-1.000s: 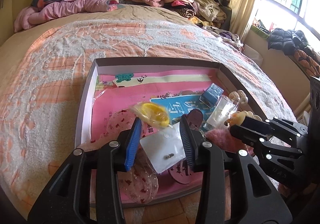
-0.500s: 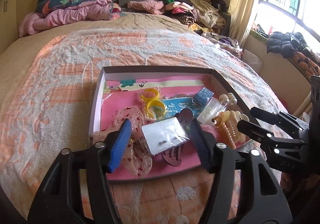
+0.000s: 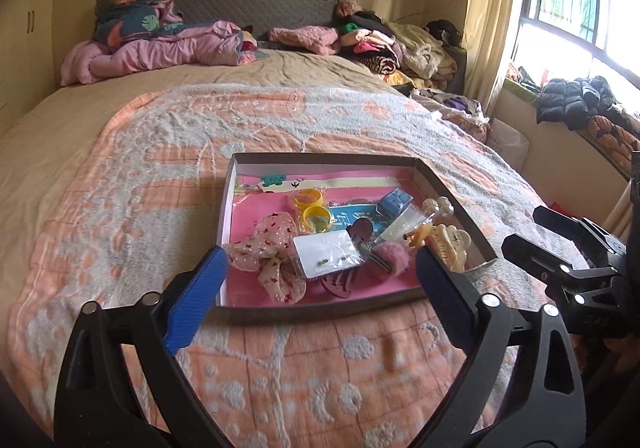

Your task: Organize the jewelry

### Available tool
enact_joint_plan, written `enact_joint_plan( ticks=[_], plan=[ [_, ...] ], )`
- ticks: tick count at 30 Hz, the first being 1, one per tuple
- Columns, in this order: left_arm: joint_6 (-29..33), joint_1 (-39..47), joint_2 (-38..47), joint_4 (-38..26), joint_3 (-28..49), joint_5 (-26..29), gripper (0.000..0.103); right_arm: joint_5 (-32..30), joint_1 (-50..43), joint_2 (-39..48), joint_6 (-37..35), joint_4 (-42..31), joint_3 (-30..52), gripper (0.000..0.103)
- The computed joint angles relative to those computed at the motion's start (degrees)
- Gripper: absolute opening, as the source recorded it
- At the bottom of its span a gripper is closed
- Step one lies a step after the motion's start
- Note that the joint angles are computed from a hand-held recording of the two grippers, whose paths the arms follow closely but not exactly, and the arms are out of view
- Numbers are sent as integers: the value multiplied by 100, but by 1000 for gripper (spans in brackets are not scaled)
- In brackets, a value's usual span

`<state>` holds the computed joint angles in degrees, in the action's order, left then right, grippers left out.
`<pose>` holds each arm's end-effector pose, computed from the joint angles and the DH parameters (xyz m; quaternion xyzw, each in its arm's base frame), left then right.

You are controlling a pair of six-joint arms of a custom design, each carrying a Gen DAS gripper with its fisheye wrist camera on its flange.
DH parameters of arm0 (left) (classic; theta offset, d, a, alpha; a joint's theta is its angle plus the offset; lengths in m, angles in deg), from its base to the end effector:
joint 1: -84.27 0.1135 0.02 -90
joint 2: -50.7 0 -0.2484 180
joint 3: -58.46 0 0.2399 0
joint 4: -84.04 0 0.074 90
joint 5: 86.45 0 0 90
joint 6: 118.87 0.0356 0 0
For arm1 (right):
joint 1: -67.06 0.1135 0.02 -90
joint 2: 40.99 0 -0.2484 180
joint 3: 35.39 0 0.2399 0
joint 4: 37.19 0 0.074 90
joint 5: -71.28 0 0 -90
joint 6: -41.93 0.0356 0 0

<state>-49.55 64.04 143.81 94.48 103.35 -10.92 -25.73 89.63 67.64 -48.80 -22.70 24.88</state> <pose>0.2649 -0.0881 0.1162 -0.0589 0.8906 -0.0466 0.4486 0.3211 0.1382 0.1087 -0.2060 0.8568 0.1419 0.4509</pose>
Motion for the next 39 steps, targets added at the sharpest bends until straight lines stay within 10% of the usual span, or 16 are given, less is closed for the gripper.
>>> enact_joint_plan(
  ticks=[39],
  plan=[
    [-1045, -1953, -2286, -28, -2107, -2179, 92, 789, 799, -1482, 159, 2305, -2963, 97]
  ],
)
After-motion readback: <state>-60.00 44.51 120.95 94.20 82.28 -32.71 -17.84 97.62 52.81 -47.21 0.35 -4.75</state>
